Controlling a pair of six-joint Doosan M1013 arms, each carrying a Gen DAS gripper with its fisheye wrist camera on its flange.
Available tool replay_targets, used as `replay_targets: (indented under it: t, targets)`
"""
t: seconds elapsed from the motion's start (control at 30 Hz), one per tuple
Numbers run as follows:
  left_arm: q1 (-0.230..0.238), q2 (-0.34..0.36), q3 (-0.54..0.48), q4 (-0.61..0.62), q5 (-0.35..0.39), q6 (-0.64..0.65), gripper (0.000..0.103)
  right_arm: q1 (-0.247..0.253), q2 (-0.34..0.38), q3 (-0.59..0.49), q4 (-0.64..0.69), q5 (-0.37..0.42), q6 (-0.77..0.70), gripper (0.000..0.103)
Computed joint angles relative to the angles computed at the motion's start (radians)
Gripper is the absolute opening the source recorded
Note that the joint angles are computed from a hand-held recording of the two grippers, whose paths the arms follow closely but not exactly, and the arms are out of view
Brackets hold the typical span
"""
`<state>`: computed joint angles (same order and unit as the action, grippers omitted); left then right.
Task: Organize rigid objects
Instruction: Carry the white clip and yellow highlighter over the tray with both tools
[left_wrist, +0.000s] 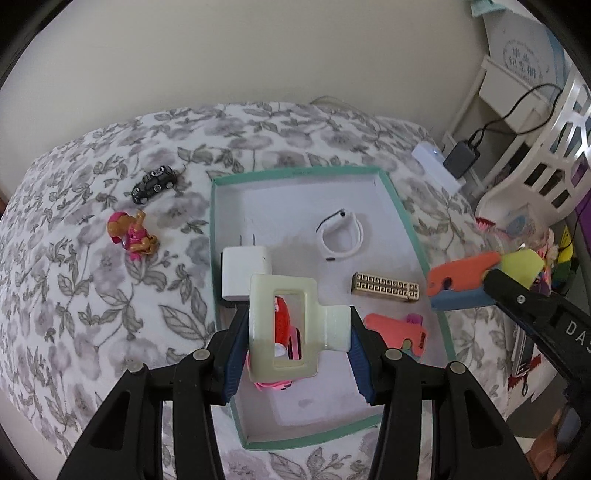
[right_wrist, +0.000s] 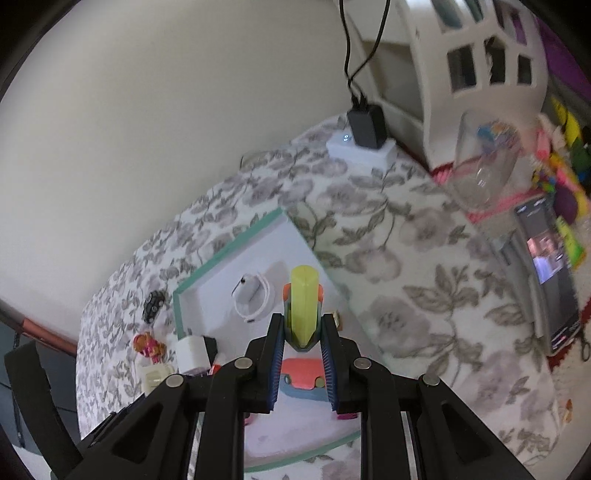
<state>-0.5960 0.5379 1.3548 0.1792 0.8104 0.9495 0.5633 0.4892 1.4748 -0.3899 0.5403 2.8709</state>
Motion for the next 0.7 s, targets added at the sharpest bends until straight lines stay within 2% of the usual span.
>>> replay_targets:
  t: [0.13, 0.43, 0.63, 0.7]
  targets:
    - [-0.004, 0.01, -0.005, 0.009, 0.018, 0.005, 0.051, -0.01, 0.013, -0.001, 0.105, -0.026, -0.084, 0.021]
    - [0.0, 0.018, -0.011, 0.004, 0.028, -0.002, 0.051, -0.013, 0.032, -0.011, 0.221, -0.061, -0.193, 0.021]
    - [0.002, 0.024, -0.016, -0.001, 0.034, -0.001, 0.051, -0.015, 0.055, -0.027, 0.302, -0.053, -0.271, 0.021]
    - [0.002, 0.026, -0.016, -0.003, 0.036, 0.003, 0.051, -0.019, 0.057, -0.02, 0.35, -0.079, -0.309, 0.021]
